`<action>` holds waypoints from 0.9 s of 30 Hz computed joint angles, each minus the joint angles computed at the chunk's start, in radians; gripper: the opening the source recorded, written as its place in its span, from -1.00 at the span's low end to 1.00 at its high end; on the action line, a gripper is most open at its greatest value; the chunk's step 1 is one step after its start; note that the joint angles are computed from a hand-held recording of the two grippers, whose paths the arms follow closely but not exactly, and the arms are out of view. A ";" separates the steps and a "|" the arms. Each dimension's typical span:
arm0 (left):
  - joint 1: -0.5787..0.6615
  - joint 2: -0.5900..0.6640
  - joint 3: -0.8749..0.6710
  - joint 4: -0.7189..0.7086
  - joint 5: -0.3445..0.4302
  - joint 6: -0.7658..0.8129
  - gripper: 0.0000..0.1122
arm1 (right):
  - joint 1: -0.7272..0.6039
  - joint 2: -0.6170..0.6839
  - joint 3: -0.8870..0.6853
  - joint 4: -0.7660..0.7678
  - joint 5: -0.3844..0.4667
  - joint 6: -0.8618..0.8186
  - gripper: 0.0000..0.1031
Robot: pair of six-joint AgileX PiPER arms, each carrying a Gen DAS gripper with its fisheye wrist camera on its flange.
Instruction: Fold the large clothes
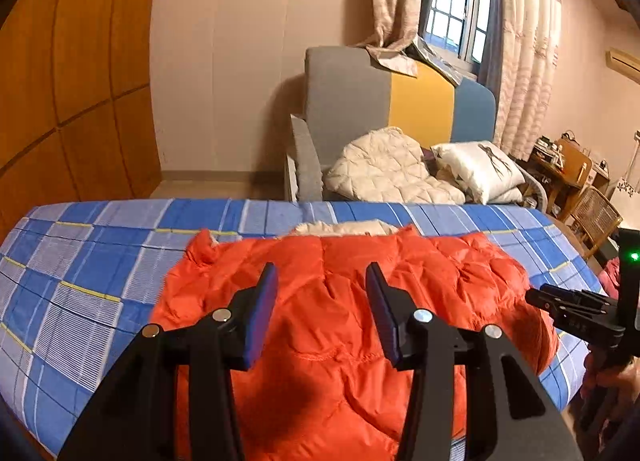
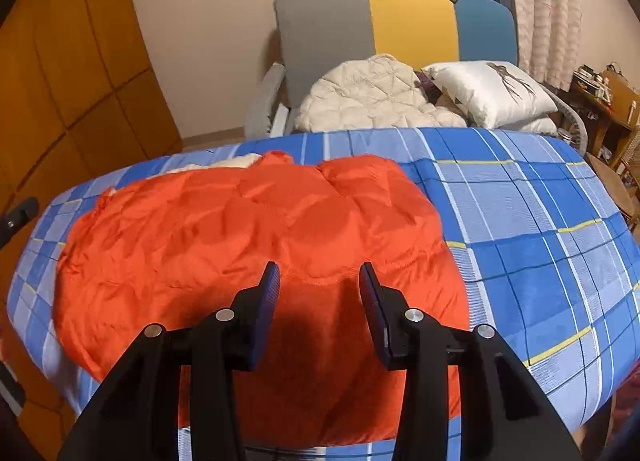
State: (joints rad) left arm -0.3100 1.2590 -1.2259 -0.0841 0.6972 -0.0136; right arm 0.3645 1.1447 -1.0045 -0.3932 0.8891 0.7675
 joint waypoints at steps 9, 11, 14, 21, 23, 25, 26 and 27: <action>-0.046 0.043 0.040 0.035 -0.025 -0.040 -0.19 | -0.129 0.012 0.076 0.056 -0.061 -0.063 -0.20; -0.054 0.060 0.038 0.042 -0.029 -0.044 -0.19 | -0.151 0.016 0.089 0.067 -0.079 -0.077 -0.20; -0.068 0.090 0.037 0.056 -0.037 -0.058 -0.19 | -0.170 0.026 0.099 0.058 -0.090 -0.074 -0.08; -0.085 0.191 0.013 0.050 -0.029 -0.090 -0.19 | -0.225 0.058 0.114 0.059 -0.122 -0.097 -0.02; -0.078 0.224 0.008 0.029 -0.025 -0.095 -0.20 | -0.253 0.063 0.121 0.084 -0.139 -0.125 -0.02; -0.079 0.249 0.005 0.034 -0.029 -0.112 -0.20 | -0.269 0.067 0.129 0.089 -0.151 -0.136 -0.01; -0.085 0.257 0.005 0.046 -0.033 -0.131 -0.20 | -0.273 0.069 0.131 0.086 -0.153 -0.134 0.09; -0.094 0.261 0.007 0.064 -0.039 -0.153 -0.20 | -0.284 0.070 0.137 0.093 -0.162 -0.141 0.14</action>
State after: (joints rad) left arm -0.4037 1.5199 -1.2193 -0.0204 0.6582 -0.1664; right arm 0.0808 1.2150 -0.8679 -0.3000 0.7274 0.6264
